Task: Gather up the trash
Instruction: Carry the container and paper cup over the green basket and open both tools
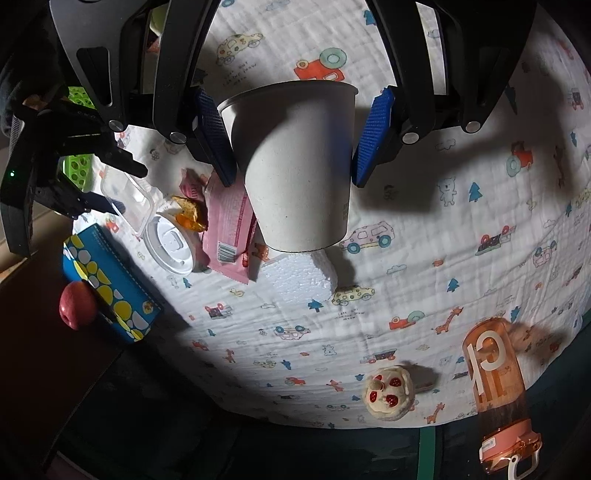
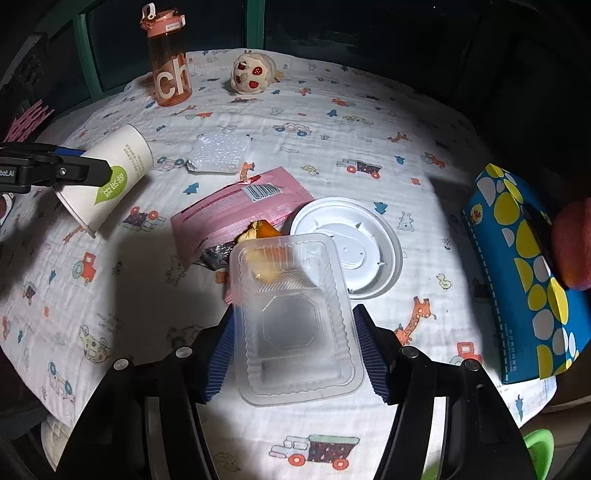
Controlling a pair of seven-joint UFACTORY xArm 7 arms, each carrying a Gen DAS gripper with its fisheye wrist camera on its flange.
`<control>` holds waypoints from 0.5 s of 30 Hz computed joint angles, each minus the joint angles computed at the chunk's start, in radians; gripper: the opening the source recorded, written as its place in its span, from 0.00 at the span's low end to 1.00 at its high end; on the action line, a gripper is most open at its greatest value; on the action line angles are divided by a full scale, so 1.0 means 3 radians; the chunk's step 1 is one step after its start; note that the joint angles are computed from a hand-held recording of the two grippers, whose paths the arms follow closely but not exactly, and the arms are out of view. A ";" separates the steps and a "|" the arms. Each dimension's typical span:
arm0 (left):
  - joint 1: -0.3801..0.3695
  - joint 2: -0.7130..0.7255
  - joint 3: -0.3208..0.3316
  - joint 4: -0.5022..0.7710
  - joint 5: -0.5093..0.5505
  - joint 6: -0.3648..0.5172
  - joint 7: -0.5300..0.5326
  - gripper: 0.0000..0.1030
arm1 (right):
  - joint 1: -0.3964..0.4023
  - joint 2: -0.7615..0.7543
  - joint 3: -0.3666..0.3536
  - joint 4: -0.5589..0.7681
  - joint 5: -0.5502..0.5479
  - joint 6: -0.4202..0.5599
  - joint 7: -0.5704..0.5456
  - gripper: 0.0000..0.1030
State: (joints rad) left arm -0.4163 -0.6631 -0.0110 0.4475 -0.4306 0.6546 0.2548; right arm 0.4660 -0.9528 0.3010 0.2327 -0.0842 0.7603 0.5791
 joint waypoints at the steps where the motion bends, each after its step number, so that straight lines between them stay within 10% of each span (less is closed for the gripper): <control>1: -0.0017 -0.0023 0.0006 -0.0002 -0.0015 0.0011 0.0004 0.62 | 0.0044 -0.0102 0.0017 -0.0017 0.0031 0.0048 0.0042 0.58; 15: -0.0346 -0.0280 -0.0130 -0.0011 -0.0145 0.0079 -0.0092 0.62 | 0.0435 -0.1564 0.0279 -0.0144 0.0258 0.1171 0.0683 0.57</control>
State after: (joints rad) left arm -0.5202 -0.7471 -0.0501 0.4440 -0.4741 0.6782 0.2272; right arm 0.5964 -1.4220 0.3849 0.1894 -0.0069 1.1115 0.7840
